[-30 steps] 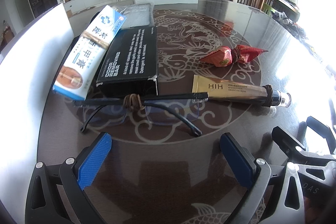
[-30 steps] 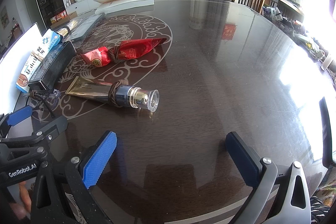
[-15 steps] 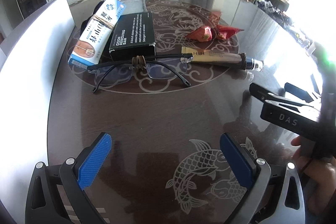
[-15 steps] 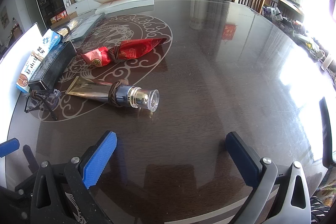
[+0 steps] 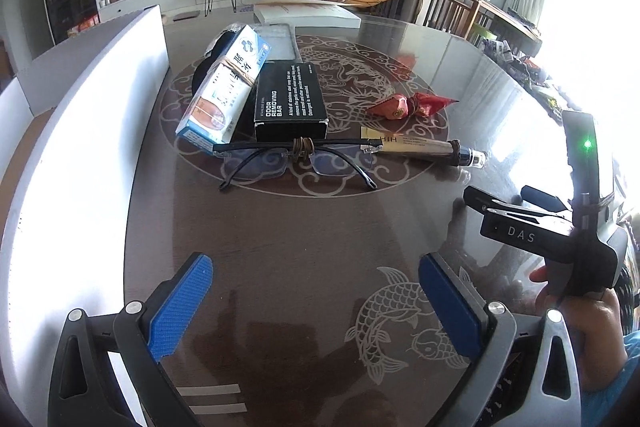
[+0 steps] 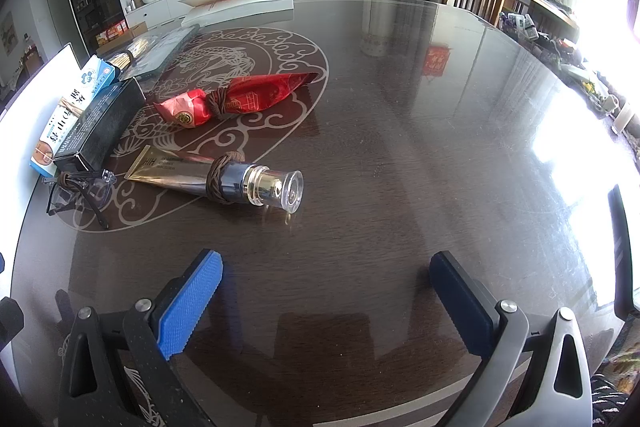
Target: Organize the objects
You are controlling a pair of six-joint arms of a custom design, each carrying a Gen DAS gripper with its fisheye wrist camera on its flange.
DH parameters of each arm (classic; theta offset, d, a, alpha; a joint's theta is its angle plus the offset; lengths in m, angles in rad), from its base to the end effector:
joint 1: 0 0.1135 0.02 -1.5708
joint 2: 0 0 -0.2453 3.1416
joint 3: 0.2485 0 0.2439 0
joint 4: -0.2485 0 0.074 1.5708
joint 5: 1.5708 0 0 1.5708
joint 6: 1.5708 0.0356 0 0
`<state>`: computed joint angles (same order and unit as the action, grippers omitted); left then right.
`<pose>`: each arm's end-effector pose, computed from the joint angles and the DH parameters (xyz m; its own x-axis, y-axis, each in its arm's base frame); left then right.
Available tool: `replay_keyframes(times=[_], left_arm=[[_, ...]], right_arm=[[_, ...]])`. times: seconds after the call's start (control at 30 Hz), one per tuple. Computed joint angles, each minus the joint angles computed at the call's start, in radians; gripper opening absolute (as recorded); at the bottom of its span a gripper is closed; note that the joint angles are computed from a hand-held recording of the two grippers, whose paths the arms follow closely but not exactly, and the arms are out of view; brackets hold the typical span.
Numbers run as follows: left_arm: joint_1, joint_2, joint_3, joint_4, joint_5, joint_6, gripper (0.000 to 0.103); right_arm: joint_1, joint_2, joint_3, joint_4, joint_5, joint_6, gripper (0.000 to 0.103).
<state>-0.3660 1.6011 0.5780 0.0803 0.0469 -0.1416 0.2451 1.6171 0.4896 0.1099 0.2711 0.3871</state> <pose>0.2479 -0.0968 0.0994 -0.8021 0.1565 -0.5763 0.2728 0.9545 -0.1205 0.2389 0.0499 0.0786 -0.8011 0.1746 -0.5726 0.2215 0.9751 -0.0126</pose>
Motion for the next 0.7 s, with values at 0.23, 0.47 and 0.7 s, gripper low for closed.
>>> replay_keyframes(times=[0.23, 0.47, 0.7], left_arm=[[0.016, -0.024, 0.000, -0.006, 0.011, 0.038, 0.103], [0.113, -0.066, 0.105, -0.054, 0.029, 0.069, 0.103], [0.052, 0.147, 0.330, -0.102, -0.016, 0.084, 0.103]], right_arm=[[0.001, 0.000, 0.000, 0.000, 0.000, 0.001, 0.103], [0.001, 0.000, 0.000, 0.000, 0.001, 0.001, 0.103], [0.001, 0.000, 0.000, 0.000, 0.001, 0.001, 0.103]])
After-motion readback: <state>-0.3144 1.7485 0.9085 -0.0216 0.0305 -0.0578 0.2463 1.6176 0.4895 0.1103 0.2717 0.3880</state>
